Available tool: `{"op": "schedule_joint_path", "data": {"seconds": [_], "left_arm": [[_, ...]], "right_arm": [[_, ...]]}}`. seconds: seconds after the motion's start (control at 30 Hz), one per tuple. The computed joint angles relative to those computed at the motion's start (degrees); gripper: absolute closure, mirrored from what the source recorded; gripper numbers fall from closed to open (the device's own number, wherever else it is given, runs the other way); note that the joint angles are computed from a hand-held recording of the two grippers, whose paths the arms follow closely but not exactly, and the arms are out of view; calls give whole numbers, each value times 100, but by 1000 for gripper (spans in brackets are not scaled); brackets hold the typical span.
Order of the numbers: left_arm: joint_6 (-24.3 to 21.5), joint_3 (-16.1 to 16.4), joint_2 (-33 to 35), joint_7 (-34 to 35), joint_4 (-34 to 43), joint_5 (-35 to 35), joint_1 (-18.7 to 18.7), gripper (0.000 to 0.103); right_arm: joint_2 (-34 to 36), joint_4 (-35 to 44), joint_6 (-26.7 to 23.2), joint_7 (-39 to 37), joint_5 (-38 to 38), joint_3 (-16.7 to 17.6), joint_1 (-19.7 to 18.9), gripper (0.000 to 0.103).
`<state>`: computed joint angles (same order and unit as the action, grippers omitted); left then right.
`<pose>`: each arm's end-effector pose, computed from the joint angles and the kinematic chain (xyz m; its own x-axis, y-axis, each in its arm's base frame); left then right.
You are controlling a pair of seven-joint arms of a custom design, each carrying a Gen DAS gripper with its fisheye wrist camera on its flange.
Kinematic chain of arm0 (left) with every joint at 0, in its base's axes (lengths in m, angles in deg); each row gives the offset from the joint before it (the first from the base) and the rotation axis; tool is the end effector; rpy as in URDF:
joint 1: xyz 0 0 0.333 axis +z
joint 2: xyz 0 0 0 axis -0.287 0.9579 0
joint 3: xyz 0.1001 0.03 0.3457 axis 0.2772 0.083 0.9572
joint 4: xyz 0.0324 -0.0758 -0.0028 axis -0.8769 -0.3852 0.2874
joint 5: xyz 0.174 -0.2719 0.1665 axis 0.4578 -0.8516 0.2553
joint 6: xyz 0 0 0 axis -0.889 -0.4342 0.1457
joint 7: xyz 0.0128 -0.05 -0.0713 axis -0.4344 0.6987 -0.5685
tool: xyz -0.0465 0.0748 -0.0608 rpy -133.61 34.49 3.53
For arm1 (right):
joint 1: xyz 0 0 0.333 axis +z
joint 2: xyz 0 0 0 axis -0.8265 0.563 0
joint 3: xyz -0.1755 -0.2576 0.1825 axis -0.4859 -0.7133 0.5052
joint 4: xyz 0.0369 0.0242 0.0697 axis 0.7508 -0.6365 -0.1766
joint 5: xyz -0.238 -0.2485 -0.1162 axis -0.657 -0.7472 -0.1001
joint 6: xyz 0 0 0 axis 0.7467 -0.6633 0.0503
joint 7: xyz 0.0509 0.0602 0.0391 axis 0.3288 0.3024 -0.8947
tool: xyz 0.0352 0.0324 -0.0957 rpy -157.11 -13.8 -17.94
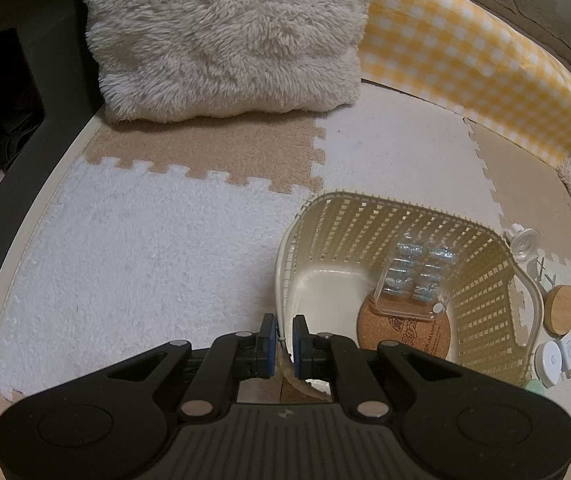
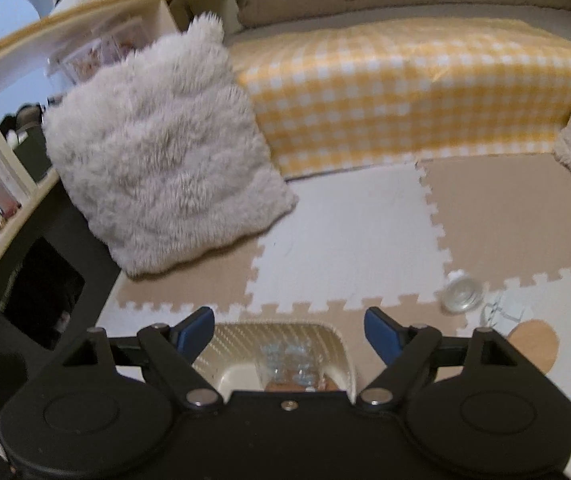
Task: Organize rigid objects
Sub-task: 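Carry the clear pill box into the basket onto the coaster, release, then lower the right gripper onto the light wooden disc and grasp it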
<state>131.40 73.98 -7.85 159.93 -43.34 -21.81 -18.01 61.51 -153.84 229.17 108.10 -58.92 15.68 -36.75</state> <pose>0.5931 -0.0998 0.4870 -0.2542 -0.9610 0.1086 -0.8679 0.1771 -0.4640 0.5158 0.2524 0.5569 -0.2273 -0.9201 -0.3191 -0.6275 0.3889 -0.6745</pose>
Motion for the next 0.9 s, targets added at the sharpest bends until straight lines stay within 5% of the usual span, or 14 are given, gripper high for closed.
{"op": "schedule_joint_path", "data": {"seconds": [0.4, 0.9], "left_arm": [[13, 8, 6, -7, -9, 31, -7, 94], [21, 14, 0, -98, -33, 166, -33, 94]], "right_arm": [[-941, -681, -412, 21, -765, 127, -670, 1], [-939, -1752, -127, -1469, 54, -35, -1472, 0]]}}
